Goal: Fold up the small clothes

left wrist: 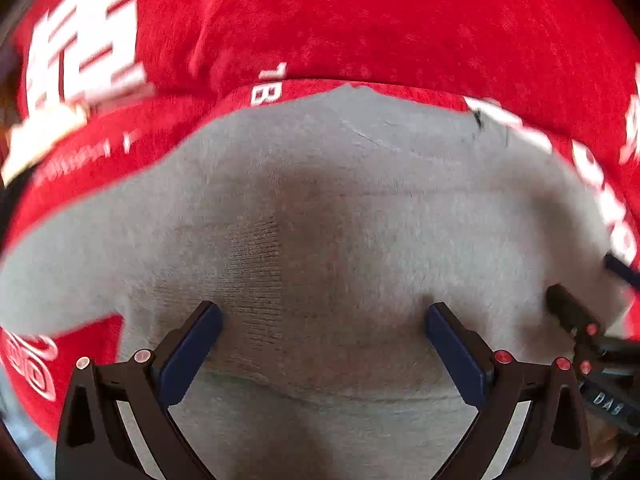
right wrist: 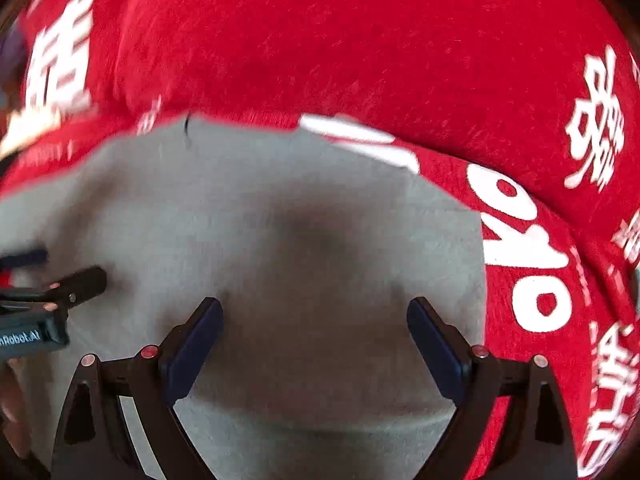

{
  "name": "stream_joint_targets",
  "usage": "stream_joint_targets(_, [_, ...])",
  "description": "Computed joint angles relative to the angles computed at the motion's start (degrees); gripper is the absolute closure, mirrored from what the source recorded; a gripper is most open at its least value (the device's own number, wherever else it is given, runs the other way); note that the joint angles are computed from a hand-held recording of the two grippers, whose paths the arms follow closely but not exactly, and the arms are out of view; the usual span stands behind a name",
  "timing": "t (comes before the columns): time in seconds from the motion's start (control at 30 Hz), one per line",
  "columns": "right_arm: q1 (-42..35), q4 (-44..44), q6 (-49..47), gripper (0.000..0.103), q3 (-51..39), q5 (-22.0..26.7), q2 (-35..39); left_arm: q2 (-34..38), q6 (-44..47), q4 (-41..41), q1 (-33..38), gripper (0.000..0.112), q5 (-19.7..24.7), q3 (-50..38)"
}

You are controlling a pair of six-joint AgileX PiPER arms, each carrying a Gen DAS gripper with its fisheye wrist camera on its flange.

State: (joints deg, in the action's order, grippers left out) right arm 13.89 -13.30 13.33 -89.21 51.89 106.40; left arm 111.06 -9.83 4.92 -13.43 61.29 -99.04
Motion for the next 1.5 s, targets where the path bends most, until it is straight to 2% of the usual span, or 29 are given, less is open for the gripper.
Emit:
stream_joint_targets(0.03, [-1.3, 1.9, -0.5, 0.008, 2.0, -1.5, -1.5, -1.2, 0.7, -0.3, 0.6, 0.009, -1.2, 1.8])
stream_joint_targets(0.13, [-3.4, -2.6, 7.2, 0.008, 4.1, 1.9, -4.5, -2.2, 0.3, -1.5, 4.0, 0.009, 1.2, 1.8])
stream_joint_targets(0.2, [-1.4, -6.8, 12.7, 0.008, 6.0, 2.7, -7.3, -3.5, -3.2, 0.4, 4.9, 0.010, 2.0, 2.6])
stream_joint_targets(0.33, [4.6, -4.4, 12.9, 0.008, 9.3, 1.4, -11.5, -5.1, -3.5, -3.1, 4.8, 0.010, 1.6, 5.0])
stream_joint_targets(0.43, [9.3, -2.3, 14.9, 0.008, 12.5, 2.0, -11.3, -9.3, -4.7, 0.7, 0.9, 0.009, -1.7, 12.4])
stream_joint_targets(0.5, [11.5, -5.7, 20.1, 0.008, 18.7, -1.6, -15.0, -13.1, -4.0, 0.7, 0.8, 0.009, -4.7, 18.6])
stream_joint_targets(0.53, [13.0, -7.2, 22.6, 0.008, 22.1, -2.3, -17.7, -16.6, -3.0, -0.3, 1.5, 0.009, -7.1, 23.1])
stream_joint_targets(0.73, [15.9, -5.4, 20.3, 0.007, 36.3, -3.4, -32.4, -32.3, 8.4, -6.9, 7.7, 0.009, -10.9, 40.0])
stream_joint_targets(0.8, [18.8, -5.0, 19.0, 0.001, 40.5, -1.4, -36.6, -36.5, 13.8, -10.4, 10.7, 0.009, -11.8, 44.6])
stream_joint_targets(0.83, [22.2, -7.7, 21.1, 0.001, 43.9, -0.8, -40.4, -39.2, 17.3, -12.6, 12.6, 0.009, -12.3, 47.2])
stream_joint_targets(0.97, [32.2, -11.4, 26.5, 0.001, 49.6, 4.5, -46.9, -44.6, 25.2, -14.5, 15.9, 0.009, -10.3, 52.3])
stream_joint_targets(1.0, [32.7, -11.4, 26.3, 0.001, 49.7, 5.2, -47.3, -44.9, 26.9, -14.9, 16.6, 0.009, -9.0, 52.5])
stream_joint_targets(1.07, [32.5, -8.5, 23.2, 0.001, 47.9, 8.0, -46.3, -44.2, 28.9, -14.6, 18.2, 0.009, -6.0, 50.5])
stream_joint_targets(1.13, [32.8, -8.5, 21.5, 0.001, 44.7, 11.0, -43.6, -43.6, 28.8, -14.0, 21.6, 0.009, -7.0, 48.5])
stream_joint_targets(1.17, [33.0, -9.2, 22.0, 0.001, 43.6, 10.9, -42.8, -42.5, 28.6, -14.4, 24.4, 0.009, -8.1, 46.9])
stream_joint_targets(1.27, [33.3, -9.9, 22.4, 0.001, 40.0, 10.2, -41.4, -32.0, 27.7, -18.6, 37.1, 0.009, -8.0, 36.9])
stream_joint_targets(1.37, [34.6, -11.4, 23.4, 0.001, 36.1, 9.8, -38.0, -19.5, 19.9, -20.5, 48.0, 0.010, -6.9, 24.3])
stream_joint_targets(1.5, [37.5, -13.0, 24.5, 0.001, 30.7, 9.7, -32.5, -6.3, 12.1, -23.4, 57.2, 0.010, -5.1, 9.0])
